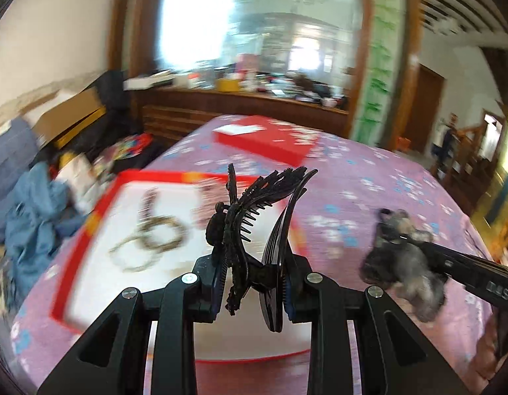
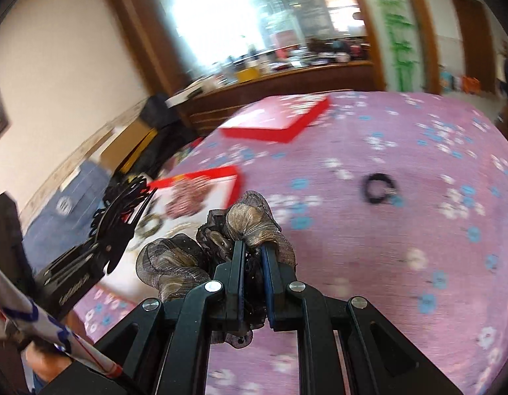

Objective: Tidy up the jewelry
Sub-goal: 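Lift and carry the grey scrunchie and black claw clip toward the red tray, then lower both held items into the tray and open both tools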

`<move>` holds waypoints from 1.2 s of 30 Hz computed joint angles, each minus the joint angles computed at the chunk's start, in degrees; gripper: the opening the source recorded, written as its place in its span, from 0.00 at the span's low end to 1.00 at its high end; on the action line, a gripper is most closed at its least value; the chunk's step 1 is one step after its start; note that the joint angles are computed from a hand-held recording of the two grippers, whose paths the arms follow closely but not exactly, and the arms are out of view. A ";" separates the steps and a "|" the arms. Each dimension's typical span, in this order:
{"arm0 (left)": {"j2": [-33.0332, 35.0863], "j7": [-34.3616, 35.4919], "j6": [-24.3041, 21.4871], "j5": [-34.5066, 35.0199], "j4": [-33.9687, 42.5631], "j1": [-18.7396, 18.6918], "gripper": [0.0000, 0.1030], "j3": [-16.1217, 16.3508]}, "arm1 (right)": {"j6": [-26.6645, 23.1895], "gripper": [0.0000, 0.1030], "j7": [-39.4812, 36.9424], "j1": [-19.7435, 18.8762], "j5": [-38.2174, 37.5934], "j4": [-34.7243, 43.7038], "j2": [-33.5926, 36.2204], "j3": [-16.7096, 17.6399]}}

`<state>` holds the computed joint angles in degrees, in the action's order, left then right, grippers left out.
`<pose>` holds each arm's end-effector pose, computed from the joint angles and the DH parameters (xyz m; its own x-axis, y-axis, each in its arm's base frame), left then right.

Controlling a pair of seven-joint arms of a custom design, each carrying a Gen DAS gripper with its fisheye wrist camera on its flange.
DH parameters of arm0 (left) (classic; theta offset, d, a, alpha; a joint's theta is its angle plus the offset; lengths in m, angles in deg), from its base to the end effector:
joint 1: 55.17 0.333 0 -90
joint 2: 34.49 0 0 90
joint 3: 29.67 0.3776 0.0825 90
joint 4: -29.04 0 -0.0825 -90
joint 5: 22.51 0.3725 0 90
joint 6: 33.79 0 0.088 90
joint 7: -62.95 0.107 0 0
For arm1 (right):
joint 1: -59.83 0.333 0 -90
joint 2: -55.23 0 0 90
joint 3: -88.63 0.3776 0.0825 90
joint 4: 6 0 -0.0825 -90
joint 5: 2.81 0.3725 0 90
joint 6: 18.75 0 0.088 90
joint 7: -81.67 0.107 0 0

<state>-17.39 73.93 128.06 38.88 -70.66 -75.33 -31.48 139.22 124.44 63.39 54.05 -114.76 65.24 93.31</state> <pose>0.6204 -0.2948 0.5391 0.0313 -0.9923 0.1201 -0.5647 -0.1167 -0.8170 0.6386 0.0537 0.5396 0.2785 -0.9062 -0.3181 -0.6967 0.0373 -0.7164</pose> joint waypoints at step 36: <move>-0.07 4.96 -2.50 -16.99 -6.44 5.86 0.26 1.57 | 8.47 0.13 19.22 5.51 -27.43 4.33 10.75 5.72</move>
